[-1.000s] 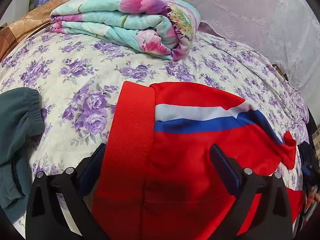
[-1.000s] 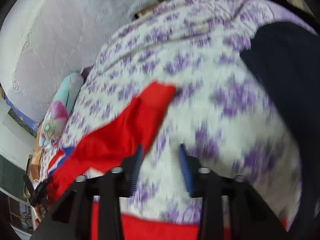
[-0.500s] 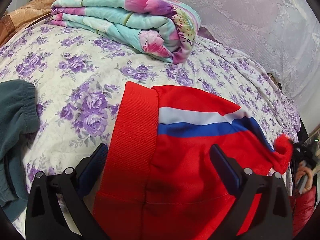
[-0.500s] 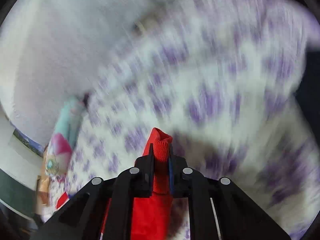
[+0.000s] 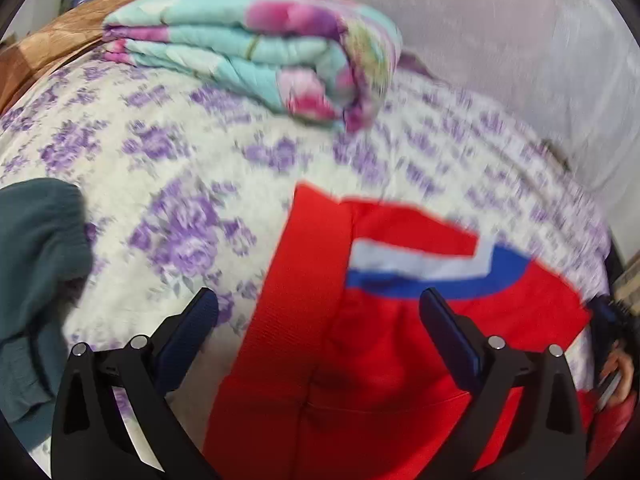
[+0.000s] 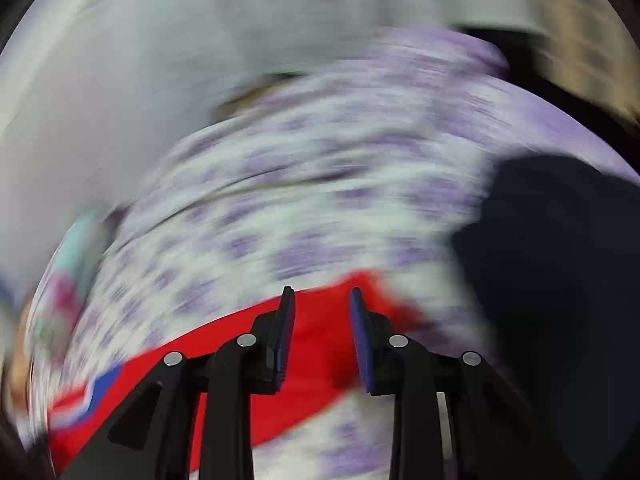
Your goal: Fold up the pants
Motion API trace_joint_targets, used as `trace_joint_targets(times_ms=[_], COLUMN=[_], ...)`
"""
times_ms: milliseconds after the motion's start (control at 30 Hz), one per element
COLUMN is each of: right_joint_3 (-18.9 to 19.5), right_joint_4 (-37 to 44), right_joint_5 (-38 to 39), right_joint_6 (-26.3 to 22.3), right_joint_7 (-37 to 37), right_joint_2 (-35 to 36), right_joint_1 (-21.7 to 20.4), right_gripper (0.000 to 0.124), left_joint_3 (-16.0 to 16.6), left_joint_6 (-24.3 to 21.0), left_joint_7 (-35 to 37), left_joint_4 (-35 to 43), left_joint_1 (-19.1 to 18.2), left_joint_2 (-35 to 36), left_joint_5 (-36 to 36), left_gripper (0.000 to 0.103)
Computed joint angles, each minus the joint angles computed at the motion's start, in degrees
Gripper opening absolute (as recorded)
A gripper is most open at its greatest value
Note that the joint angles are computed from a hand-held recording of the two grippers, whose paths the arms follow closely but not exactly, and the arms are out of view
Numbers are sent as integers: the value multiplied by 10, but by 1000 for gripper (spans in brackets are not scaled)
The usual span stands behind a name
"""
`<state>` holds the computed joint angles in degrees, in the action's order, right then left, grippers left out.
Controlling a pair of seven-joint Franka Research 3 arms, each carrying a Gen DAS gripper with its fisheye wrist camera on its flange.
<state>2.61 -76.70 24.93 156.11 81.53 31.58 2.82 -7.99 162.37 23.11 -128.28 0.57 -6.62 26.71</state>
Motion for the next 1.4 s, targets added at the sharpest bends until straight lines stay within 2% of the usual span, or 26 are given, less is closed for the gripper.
trace_joint_targets(times_ms=[33, 100, 167, 200, 267, 333, 367, 433, 500, 567, 600, 667, 700, 733, 767, 800, 867, 900, 1000, 1067, 1133, 1167, 1200, 1267, 1300, 1400], right_joint_3=[8, -20, -22, -25, -83, -142, -146, -100, -27, 20, 29, 3, -18, -48, -60, -51, -39, -33, 1, 25, 25, 13, 16, 43, 27, 34], right_joint_4=[13, 38, 116, 136, 115, 100, 73, 28, 11, 19, 30, 85, 95, 91, 83, 94, 96, 68, -19, -45, -36, -48, -53, -20, -22, 15], right_joint_5=[-14, -27, -99, -132, -191, -222, -230, -188, -185, -186, -184, -172, -168, -168, -181, -185, -160, -132, -85, -82, -107, -113, -85, -60, -18, 9], right_joint_6=[-27, -73, -165, -178, -126, -115, -90, -48, -33, -49, -63, -142, -164, -153, -134, -148, -162, -142, -90, -105, -158, -148, -135, -171, -167, -150], right_joint_7=[-37, -56, 2, 32, 57, 81, 87, 31, -13, -50, -68, -89, -92, -78, -63, -57, -37, -48, -128, -191, -200, -203, -231, -242, -263, -309], right_joint_2=[1, 13, 67, 93, 97, 89, 70, 35, 15, 14, 21, 52, 67, 69, 67, 71, 61, 41, -22, -37, -28, -28, -29, -19, -26, -16], right_joint_1=[13, 57, 74, 81, 136, 187, 200, 187, 168, 163, 173, 220, 244, 270, 280, 273, 256, 250, 238, 233, 245, 258, 251, 217, 223, 195], right_gripper=[29, 30, 34, 37, 42, 42, 42, 45, 60, 66, 67, 67, 70, 74, 78, 78, 78, 78, 78, 78, 79, 81, 81, 79, 79, 79], left_joint_3=[-4, -7, -29, -31, -29, -4, 0, 5, 3, -1, 1, 4, 6, 5, 6, 7, 11, 13, 23, 33, 60, 63, 46, 42, 41, 38], left_joint_6=[21, 17, -84, -153, -204, -189, -189, -186, -174, -144, -119, -104, -127, -182, -206, -207, -180, -182, -150, -142, -87, -70, -62, -52, -32, 7], left_joint_7=[-37, -68, -54, -18, 90, 91, 88, 52, -13, -41, -23, 65, 121, 164, 196, 190, 163, 144, 128, 136, 223, 256, 261, 255, 277, 351], left_joint_4=[-8, 3, 56, 92, 135, 132, 131, 119, 102, 81, 70, 70, 86, 117, 134, 142, 122, 113, 82, 70, 43, 37, 36, 36, 33, 30], left_joint_1=[10, 14, 17, 5, -1, -17, -20, -26, -29, -27, -26, -32, -36, -38, -36, -36, -33, -30, -12, 2, -4, -1, 18, 17, 14, 3], left_joint_2=[-11, -12, 19, 49, 96, 91, 89, 72, 44, 17, 9, 21, 42, 77, 96, 94, 74, 61, 31, 26, 32, 33, 33, 30, 29, 30], left_joint_5=[28, 69, 118, 126, 32, 21, 20, 47, 124, 169, 161, 97, 56, 16, -22, -21, 2, 16, 16, -21, -158, -198, -197, -173, -188, -233], left_gripper=[98, 98, 98, 98, 99, 99, 99, 98, 98, 98, 98, 98, 98, 98, 99, 99, 99, 99, 99, 99, 99, 99, 99, 98, 98, 98])
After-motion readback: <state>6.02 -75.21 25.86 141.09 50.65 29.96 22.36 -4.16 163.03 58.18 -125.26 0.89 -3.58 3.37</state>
